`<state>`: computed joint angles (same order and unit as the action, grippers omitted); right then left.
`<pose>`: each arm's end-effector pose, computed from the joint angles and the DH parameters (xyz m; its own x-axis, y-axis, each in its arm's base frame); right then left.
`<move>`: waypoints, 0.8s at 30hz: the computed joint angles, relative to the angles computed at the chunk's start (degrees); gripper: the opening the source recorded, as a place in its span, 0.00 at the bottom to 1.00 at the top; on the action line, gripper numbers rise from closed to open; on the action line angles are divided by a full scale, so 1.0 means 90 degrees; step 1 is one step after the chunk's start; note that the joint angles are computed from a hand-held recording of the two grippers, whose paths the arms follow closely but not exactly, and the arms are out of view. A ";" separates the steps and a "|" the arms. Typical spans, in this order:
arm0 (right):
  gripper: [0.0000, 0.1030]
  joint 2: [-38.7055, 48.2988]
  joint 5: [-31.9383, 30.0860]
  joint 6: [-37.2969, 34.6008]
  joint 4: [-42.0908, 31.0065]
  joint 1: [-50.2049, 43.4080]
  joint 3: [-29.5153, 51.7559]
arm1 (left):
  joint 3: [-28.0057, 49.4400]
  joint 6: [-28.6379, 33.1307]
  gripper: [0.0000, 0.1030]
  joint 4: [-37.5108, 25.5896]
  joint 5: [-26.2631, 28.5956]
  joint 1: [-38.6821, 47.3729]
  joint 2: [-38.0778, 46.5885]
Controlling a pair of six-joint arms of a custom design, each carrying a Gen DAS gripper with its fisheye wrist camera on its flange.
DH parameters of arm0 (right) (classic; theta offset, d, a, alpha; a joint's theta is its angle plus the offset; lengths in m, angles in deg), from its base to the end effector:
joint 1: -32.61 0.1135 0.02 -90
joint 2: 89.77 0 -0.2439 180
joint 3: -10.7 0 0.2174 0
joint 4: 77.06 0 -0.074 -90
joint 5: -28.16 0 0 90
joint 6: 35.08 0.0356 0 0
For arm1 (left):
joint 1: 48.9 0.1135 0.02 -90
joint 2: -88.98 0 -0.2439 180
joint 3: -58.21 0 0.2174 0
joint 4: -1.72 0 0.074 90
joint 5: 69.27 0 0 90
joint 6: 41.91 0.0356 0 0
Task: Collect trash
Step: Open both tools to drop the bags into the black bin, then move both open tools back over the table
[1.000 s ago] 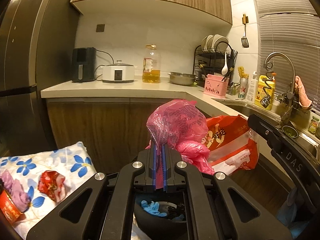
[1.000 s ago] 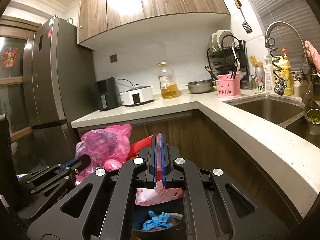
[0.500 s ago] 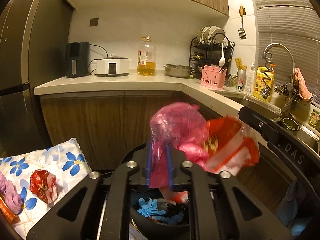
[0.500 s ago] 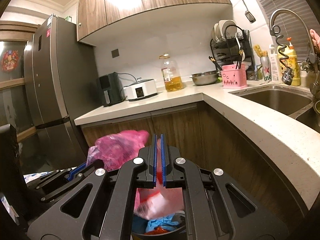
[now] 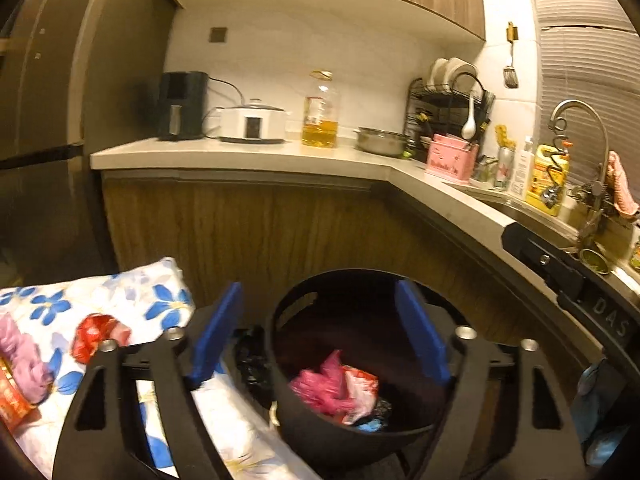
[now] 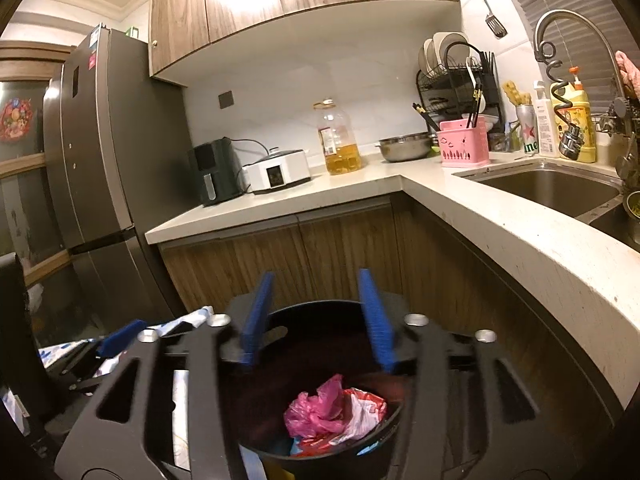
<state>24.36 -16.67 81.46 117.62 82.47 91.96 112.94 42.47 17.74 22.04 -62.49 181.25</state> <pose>0.2749 0.2868 0.1872 -0.2268 0.2197 -0.9488 -0.0037 0.9740 0.2264 0.2953 -0.0722 0.1845 -0.3799 -0.0089 -0.9250 0.2194 0.9705 -0.0994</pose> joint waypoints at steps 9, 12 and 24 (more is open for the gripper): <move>0.76 0.0065 0.0538 0.0210 -0.0032 0.0527 -0.0094 | -0.1112 -0.0165 0.92 0.0218 -0.0375 0.0382 -0.0857; 0.78 0.0122 0.0723 0.0245 -0.0051 0.0717 -0.0058 | -0.1636 -0.0250 0.92 0.0340 -0.0345 0.0673 -0.1365; 0.79 0.0782 0.0745 0.0486 -0.0454 0.1327 0.0735 | -0.3050 0.0032 0.92 0.0253 0.0161 0.2459 -0.2920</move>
